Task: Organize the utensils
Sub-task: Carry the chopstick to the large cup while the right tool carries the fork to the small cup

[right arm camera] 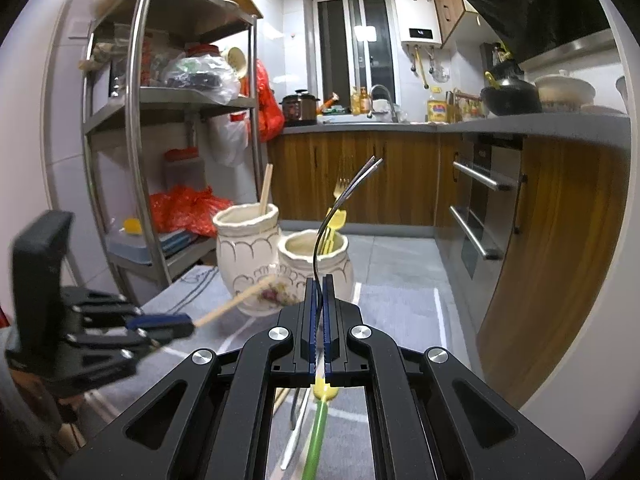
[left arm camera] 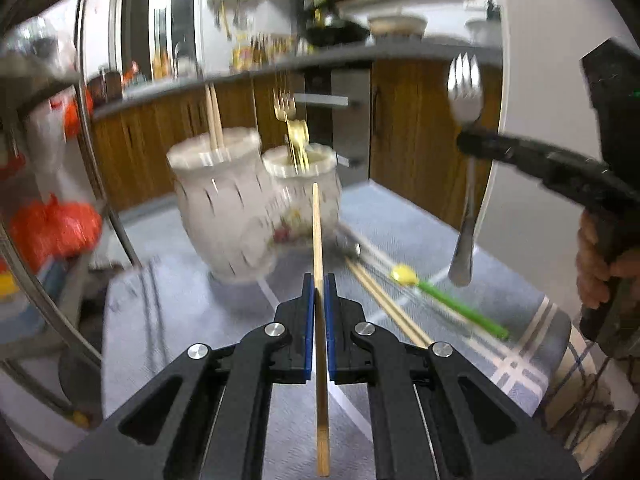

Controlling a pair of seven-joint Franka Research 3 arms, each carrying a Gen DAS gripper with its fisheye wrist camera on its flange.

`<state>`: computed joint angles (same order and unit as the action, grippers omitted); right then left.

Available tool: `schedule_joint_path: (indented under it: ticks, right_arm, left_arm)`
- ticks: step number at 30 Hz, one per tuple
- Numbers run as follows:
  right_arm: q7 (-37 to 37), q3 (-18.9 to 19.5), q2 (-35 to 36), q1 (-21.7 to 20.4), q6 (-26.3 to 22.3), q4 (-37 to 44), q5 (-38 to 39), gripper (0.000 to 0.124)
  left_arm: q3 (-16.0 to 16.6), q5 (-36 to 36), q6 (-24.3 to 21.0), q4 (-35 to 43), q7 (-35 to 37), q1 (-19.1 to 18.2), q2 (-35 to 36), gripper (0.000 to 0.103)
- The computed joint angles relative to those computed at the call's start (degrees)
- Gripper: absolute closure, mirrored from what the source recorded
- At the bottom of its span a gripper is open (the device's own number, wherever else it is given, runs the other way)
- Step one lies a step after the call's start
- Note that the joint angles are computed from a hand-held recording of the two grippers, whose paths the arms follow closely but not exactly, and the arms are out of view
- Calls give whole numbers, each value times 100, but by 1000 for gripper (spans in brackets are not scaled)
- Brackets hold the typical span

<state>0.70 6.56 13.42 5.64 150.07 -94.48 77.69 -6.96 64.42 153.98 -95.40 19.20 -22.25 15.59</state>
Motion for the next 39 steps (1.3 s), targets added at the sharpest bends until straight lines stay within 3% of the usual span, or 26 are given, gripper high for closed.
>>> schedule_joint_path:
  ticks: [6,13,16,26,30,34,39]
  right_arm:
    - [250,90,284,25,-44,552,-132,121]
    - [558,322,871,9,48,1547,-288,121]
    - [718,462,1217,8,164,2071,-428,121]
    - [1716,899,2476,40,379,3784,-1406,121]
    - [2099,1026,2835,49,387,4174,-1848,121]
    - [2402,1090,3142,92,403,4490,-2238,121]
    - [2701,1129,3389,129,321,4730,-2662,121]
  left_arm:
    - [189,2011,22,98,-1816,-79,-241,98]
    - [137,2724,203,634,-2683,266,-109,98]
    - [221,2947,552,939,-3284,446,28,98]
    - [661,2933,1392,2344,-4287,664,1072,98]
    - [847,2470,1617,2943,-4107,659,1593,98]
    - [1069,2118,1545,3341,-3827,527,1972,98]
    - [1576,2140,1125,3398,-4148,138,2134,99]
